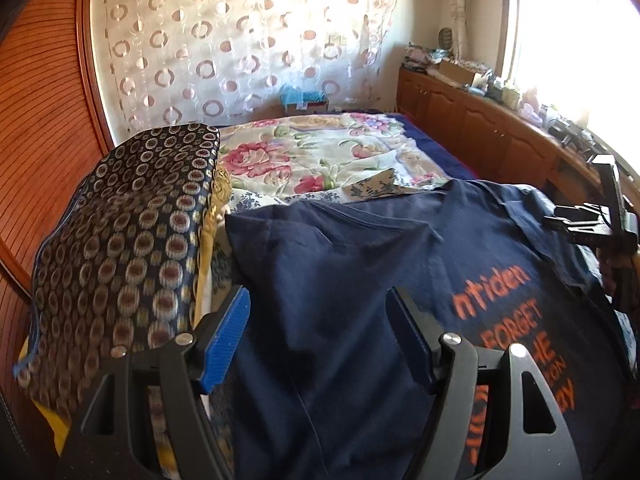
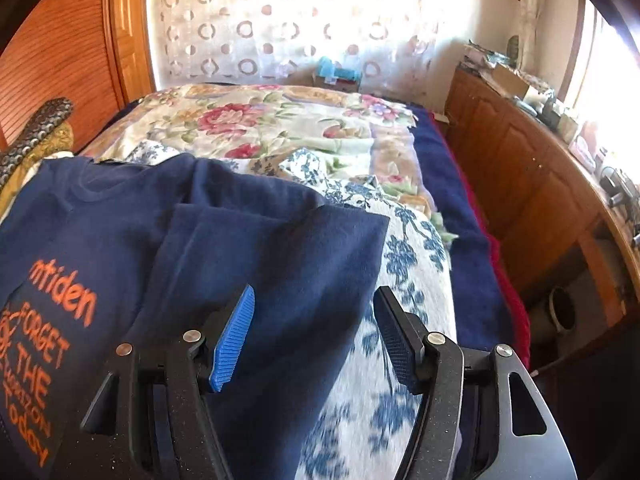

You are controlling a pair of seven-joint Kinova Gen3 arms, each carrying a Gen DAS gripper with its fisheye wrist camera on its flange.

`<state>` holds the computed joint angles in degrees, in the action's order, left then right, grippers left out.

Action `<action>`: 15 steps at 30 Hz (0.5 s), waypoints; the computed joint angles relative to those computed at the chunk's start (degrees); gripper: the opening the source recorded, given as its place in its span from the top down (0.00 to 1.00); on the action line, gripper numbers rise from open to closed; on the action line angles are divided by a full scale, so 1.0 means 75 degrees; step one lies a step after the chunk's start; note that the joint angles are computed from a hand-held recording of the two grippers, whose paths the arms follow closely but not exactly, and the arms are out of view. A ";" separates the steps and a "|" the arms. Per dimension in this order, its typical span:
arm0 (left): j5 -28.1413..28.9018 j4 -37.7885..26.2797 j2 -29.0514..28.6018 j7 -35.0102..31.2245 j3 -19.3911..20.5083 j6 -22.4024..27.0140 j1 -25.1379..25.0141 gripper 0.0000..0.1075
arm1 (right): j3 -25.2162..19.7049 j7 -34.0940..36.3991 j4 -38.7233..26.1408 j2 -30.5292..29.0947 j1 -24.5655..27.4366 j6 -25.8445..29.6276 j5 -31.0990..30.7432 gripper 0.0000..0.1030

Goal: Fold small clothes

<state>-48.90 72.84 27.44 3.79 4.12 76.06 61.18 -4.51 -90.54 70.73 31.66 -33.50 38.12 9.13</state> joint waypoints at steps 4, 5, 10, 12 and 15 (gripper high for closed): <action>0.0381 -0.0237 0.0118 -0.0696 0.0023 -0.0112 -0.0474 0.34 | -0.0051 0.0154 -0.0024 0.0122 0.0032 -0.0121 -0.0044 0.37; 0.0473 -0.0345 0.0178 -0.0906 0.0010 -0.0089 -0.0568 0.34 | -0.0048 0.0154 -0.0034 0.0130 0.0045 -0.0108 -0.0070 0.34; 0.0826 -0.0625 0.0348 -0.1593 -0.0133 -0.0165 -0.0875 0.34 | -0.0136 0.0058 -0.0225 0.0223 0.0282 0.0161 -0.0404 0.19; 0.0941 -0.0544 0.0312 -0.1624 -0.0203 -0.0360 -0.0966 0.34 | -0.0166 0.0113 -0.0276 0.0246 0.0334 0.0209 -0.0494 0.19; 0.1099 -0.0390 0.0242 -0.1576 -0.0258 -0.0631 -0.1098 0.39 | -0.0098 0.0154 -0.0237 0.0229 0.0313 0.0143 -0.0437 0.19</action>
